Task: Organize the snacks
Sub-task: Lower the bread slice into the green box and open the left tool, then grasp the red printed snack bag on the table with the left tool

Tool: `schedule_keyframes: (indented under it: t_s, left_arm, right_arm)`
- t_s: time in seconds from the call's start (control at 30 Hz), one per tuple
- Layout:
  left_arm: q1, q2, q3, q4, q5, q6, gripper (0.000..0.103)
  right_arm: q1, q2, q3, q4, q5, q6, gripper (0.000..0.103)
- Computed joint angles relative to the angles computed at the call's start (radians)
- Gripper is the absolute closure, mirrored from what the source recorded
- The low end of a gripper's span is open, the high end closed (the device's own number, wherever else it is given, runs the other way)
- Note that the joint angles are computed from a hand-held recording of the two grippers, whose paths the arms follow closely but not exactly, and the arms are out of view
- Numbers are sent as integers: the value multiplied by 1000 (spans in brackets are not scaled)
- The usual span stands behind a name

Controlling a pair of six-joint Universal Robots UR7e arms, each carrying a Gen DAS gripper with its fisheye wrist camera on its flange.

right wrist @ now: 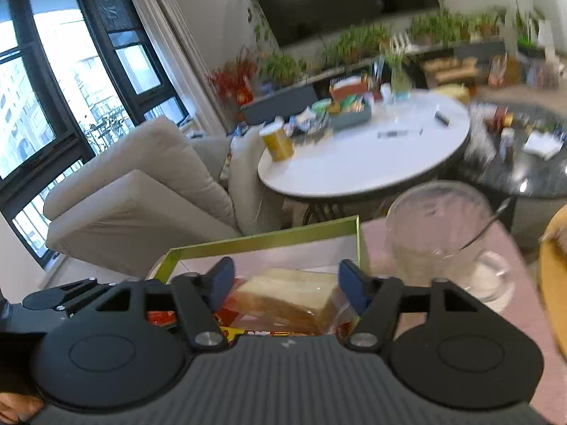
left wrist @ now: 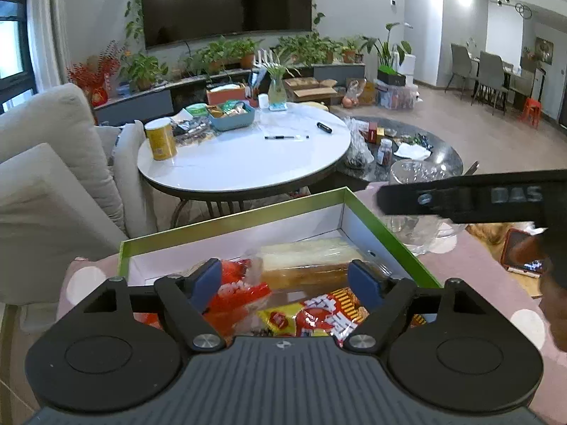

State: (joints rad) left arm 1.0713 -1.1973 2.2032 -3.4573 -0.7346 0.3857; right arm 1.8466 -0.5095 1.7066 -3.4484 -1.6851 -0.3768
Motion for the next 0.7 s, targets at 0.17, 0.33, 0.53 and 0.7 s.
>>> schedule_keyframes:
  t_s: [0.17, 0.33, 0.53, 0.7]
  left_arm:
    - [-57, -65, 95, -61, 50, -42, 20]
    - [-123, -134, 207, -96, 105, -100, 16]
    - [-190, -210, 327, -55, 163, -232, 13]
    - [-236, -274, 411, 24, 188, -354, 12]
  right_arm:
    - [0, -43, 142, -238, 85, -95, 41]
    - [-9, -106, 259, -307, 185, -141, 41]
    - [5, -161, 331, -250, 140, -59, 41]
    - [10, -165, 372, -213, 87, -23, 41]
